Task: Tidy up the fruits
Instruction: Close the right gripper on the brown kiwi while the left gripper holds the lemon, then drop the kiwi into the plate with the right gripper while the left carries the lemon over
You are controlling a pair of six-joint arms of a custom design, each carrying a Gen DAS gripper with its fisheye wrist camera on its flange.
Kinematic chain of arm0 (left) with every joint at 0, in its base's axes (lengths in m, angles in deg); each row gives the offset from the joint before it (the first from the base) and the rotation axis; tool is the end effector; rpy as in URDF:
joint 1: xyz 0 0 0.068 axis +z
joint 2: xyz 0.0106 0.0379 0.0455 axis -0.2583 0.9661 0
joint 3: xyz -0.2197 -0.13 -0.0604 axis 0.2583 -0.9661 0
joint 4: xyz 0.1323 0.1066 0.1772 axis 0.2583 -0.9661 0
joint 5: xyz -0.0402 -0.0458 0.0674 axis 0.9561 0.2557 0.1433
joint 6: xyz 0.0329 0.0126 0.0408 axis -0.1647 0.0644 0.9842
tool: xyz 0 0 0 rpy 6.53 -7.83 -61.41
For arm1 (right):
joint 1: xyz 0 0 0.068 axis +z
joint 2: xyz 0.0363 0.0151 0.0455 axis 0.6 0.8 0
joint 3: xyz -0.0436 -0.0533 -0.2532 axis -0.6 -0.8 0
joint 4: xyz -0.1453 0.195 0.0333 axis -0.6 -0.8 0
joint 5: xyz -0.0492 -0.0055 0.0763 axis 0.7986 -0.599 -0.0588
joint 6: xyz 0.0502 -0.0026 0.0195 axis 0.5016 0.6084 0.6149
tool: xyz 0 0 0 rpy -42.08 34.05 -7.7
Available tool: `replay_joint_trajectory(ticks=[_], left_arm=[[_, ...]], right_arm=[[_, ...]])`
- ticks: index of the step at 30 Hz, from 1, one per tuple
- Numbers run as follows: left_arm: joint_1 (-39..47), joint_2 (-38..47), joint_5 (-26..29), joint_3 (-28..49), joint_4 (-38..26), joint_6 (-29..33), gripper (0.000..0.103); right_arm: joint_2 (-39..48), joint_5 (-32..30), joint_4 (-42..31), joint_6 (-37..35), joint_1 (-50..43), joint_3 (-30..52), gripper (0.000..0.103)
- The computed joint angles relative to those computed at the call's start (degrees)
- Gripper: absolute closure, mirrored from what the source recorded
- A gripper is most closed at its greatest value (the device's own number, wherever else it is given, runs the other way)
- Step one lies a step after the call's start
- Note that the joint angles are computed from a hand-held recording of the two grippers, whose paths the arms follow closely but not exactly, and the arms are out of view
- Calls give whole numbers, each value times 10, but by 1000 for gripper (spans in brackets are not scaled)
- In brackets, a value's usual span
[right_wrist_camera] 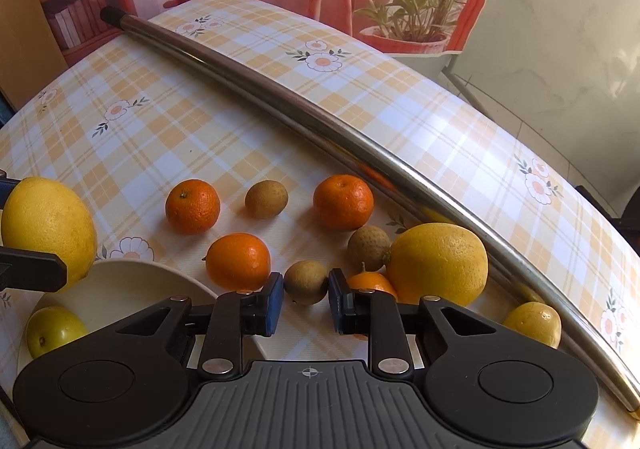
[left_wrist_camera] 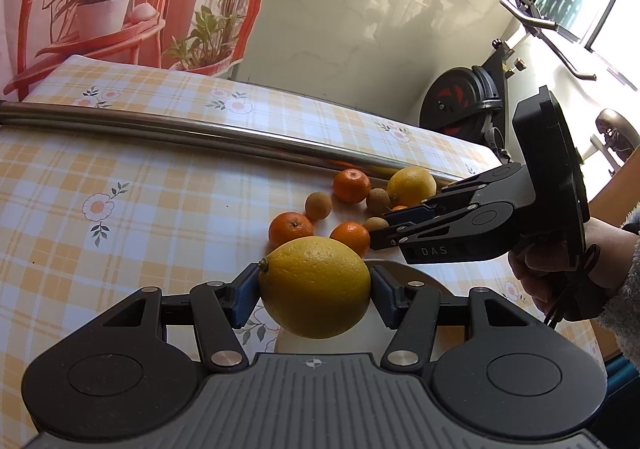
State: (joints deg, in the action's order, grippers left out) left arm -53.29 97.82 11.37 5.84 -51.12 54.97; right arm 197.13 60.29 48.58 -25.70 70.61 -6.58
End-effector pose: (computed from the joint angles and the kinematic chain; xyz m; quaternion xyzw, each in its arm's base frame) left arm 0.1884 -0.1532 0.1267 0.1604 0.9086 -0.2259 0.3127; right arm 0.2835 0.1832 0.1287 -0.1440 0.9693 0.0123 0.1988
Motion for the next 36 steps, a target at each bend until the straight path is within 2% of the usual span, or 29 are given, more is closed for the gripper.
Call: replay_joint_trajectory(ticks=[6,13,19,24,30,36], left_arm=[[4,6,3,-1,4,2,42],[-1,6,2,3,-2,3,42],[-11,2,-1,10,-16,21,42],[-27,11,-19,22,-34,42,42],[-61,20,-62,35,-47,70,42],[-95,33,-101,43,-60,89,42]], right_arm=[[18,-7,9,15,-4,5,79],[-18,-8,35,29,-5,-31,80],[-98,-3,64,74,9,-103,80],[-196,23,74,139,41,-181,80],[-289,64,61,228,91,-251,80],[-345,74,49,292,130,-296,80]])
